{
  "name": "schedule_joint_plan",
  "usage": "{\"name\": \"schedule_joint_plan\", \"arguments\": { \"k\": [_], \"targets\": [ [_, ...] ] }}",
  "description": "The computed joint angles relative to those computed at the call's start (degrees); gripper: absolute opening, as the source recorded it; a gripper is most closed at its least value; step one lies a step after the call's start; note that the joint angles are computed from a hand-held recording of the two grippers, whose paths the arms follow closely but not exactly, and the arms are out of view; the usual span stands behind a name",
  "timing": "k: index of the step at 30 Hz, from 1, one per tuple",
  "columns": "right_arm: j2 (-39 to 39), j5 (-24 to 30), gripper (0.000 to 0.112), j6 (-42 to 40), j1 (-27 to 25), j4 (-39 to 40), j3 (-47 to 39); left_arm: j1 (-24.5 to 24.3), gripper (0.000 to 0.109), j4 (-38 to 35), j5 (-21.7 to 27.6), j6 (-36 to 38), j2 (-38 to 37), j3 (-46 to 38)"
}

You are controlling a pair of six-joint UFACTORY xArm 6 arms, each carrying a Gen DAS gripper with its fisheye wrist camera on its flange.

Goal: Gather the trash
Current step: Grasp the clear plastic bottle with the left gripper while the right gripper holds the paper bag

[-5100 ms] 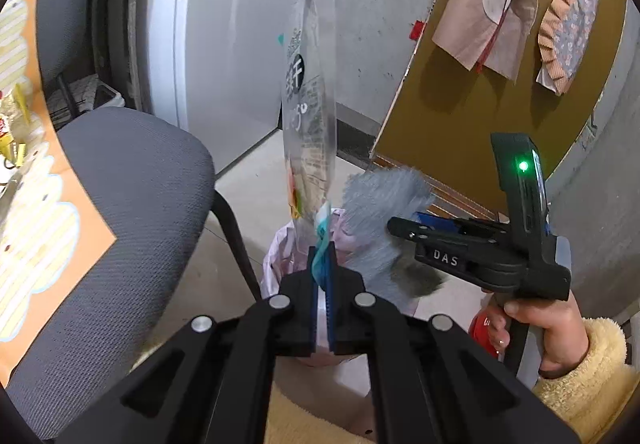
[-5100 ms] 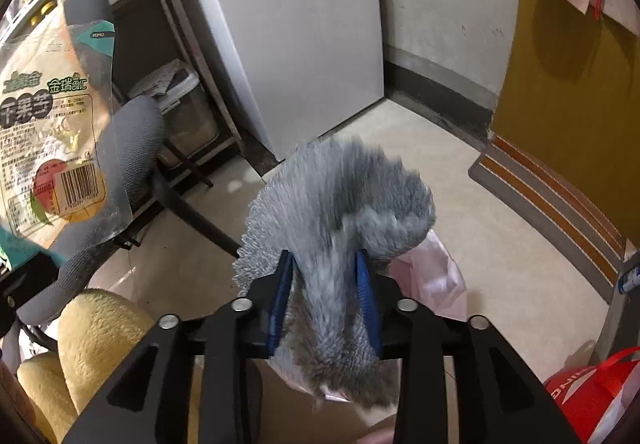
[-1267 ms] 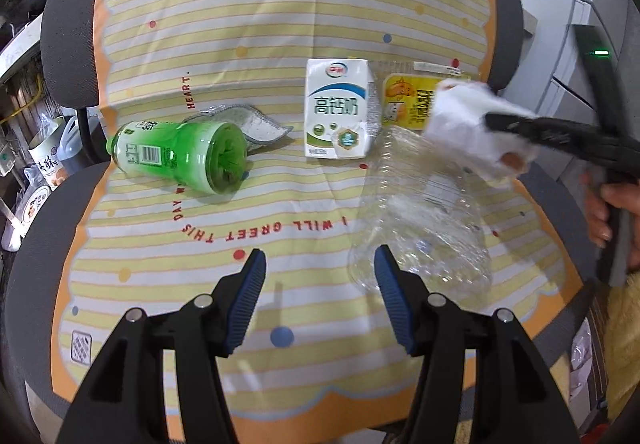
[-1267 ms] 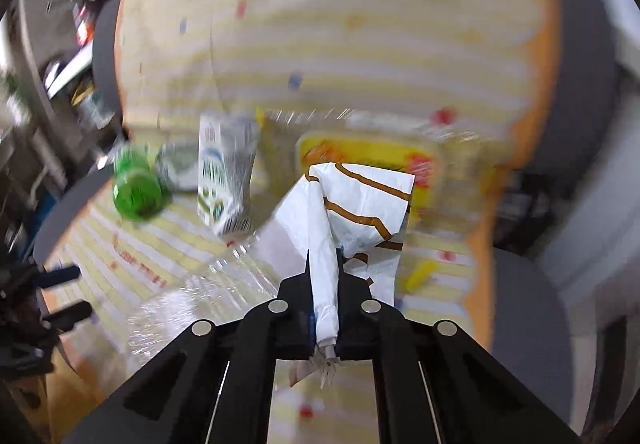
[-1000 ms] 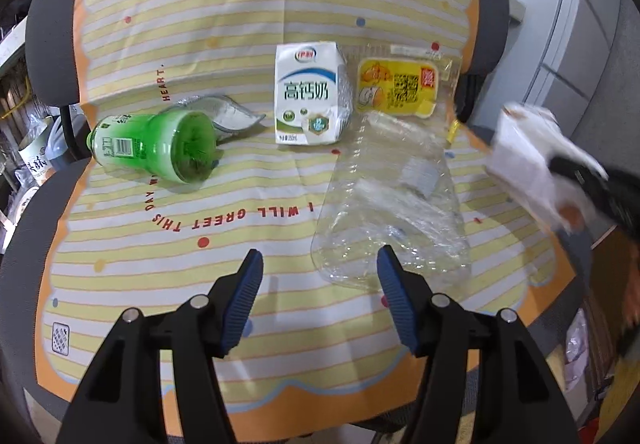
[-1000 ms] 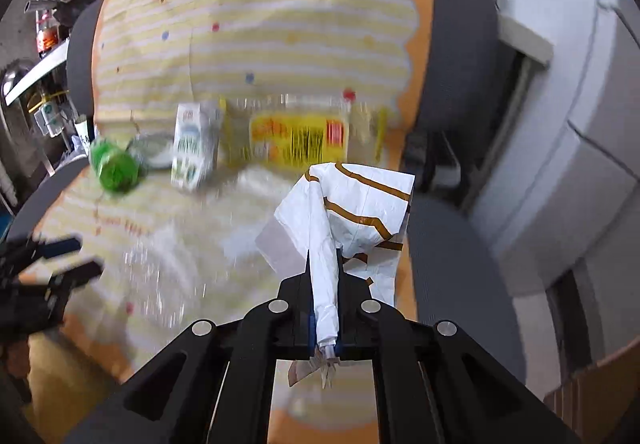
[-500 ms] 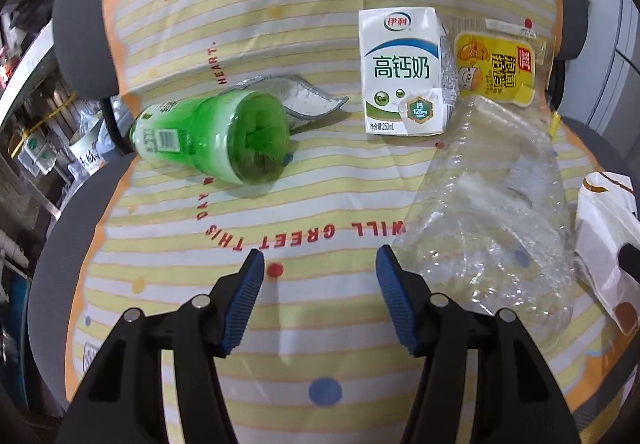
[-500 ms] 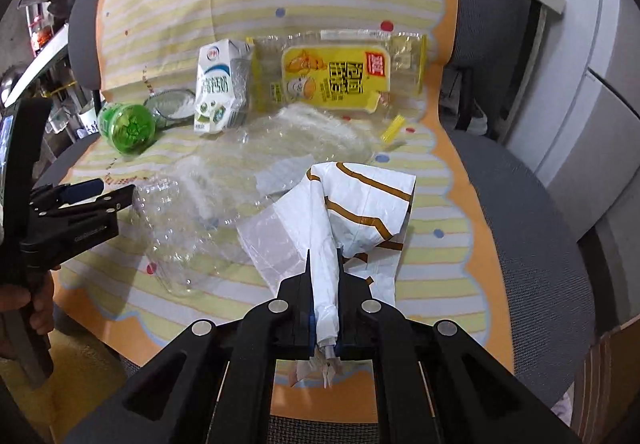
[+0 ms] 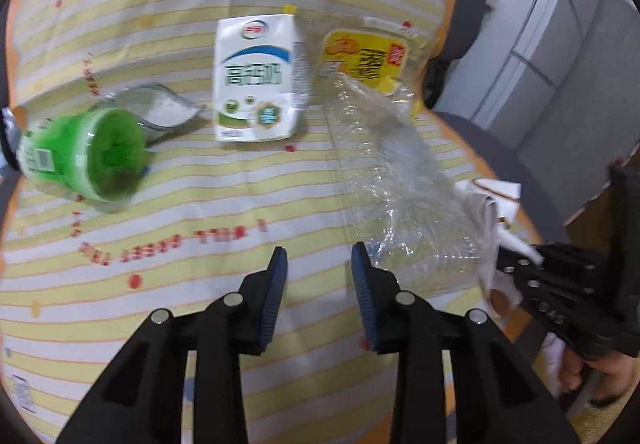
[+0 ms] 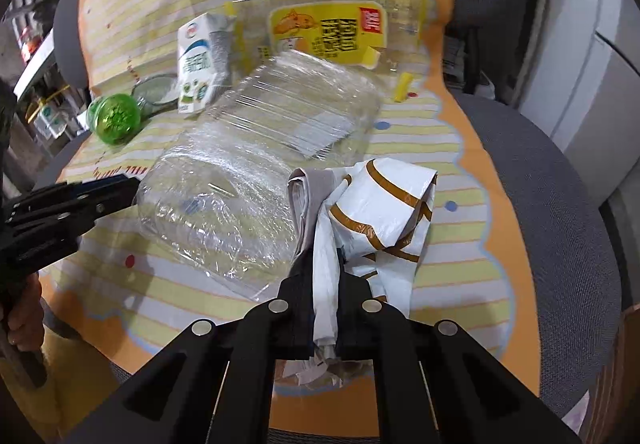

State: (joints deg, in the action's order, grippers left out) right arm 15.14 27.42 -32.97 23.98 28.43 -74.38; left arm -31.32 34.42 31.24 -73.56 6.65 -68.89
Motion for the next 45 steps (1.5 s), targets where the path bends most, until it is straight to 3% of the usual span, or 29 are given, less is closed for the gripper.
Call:
{"name": "schedule_joint_plan", "arguments": {
  "k": [4,6,7,9,13,17,22,25,28,34,39,43,45],
  "targets": [
    [-0.5,1.8,0.007,-1.2,-1.8,2.5,0.0,-0.4,0.032,2.1,-7.1,-2.7,-0.4,0.2],
    [-0.9,4.0,0.007,-3.9,-2.9,6.2,-0.1,-0.6,0.041,0.3,-11.6,-0.8,-0.5,-0.2],
    [-1.3,5.7,0.007,-5.4,-3.6,8.5,-0.1,-0.6,0.05,-1.7,-13.4,1.0,0.2,-0.9],
    [-1.9,6.3,0.007,-6.7,-3.9,10.0,0.4,-1.2,0.055,-3.7,-16.2,3.5,2.0,-3.3],
    [-3.3,6.9,0.007,-8.9,-4.7,12.6,1.6,-3.0,0.064,-1.4,-14.0,2.8,5.8,-9.5],
    [-4.6,7.6,0.007,-12.8,-5.7,16.4,2.7,-5.0,0.071,0.8,-15.0,1.8,5.9,-10.3],
    [-6.3,6.6,0.007,-10.2,-7.8,14.5,4.6,-7.3,0.071,5.7,-4.3,-2.6,6.3,-12.9],
    [-8.7,4.4,0.007,-9.9,-9.5,14.2,7.1,-7.9,0.07,5.6,8.0,-4.7,6.3,-14.3],
    [-10.3,2.8,0.007,-10.8,-10.6,15.3,8.1,-7.1,0.067,3.7,14.5,-5.1,8.5,-17.0],
    [-11.9,0.7,0.007,-15.1,-10.6,18.9,7.9,-2.8,0.052,2.1,15.5,-2.8,12.8,-19.8],
    [-9.9,1.7,0.007,-15.3,-10.4,19.1,5.2,0.7,0.047,-3.5,11.7,7.3,16.9,-22.7],
    [-8.5,2.3,0.007,-13.8,-10.7,18.2,4.0,1.1,0.047,-7.5,12.3,15.2,19.8,-25.8],
    [-8.6,2.4,0.007,-13.6,-11.0,18.1,4.2,0.6,0.041,-6.6,13.2,16.4,20.2,-26.5]
  ]
}}
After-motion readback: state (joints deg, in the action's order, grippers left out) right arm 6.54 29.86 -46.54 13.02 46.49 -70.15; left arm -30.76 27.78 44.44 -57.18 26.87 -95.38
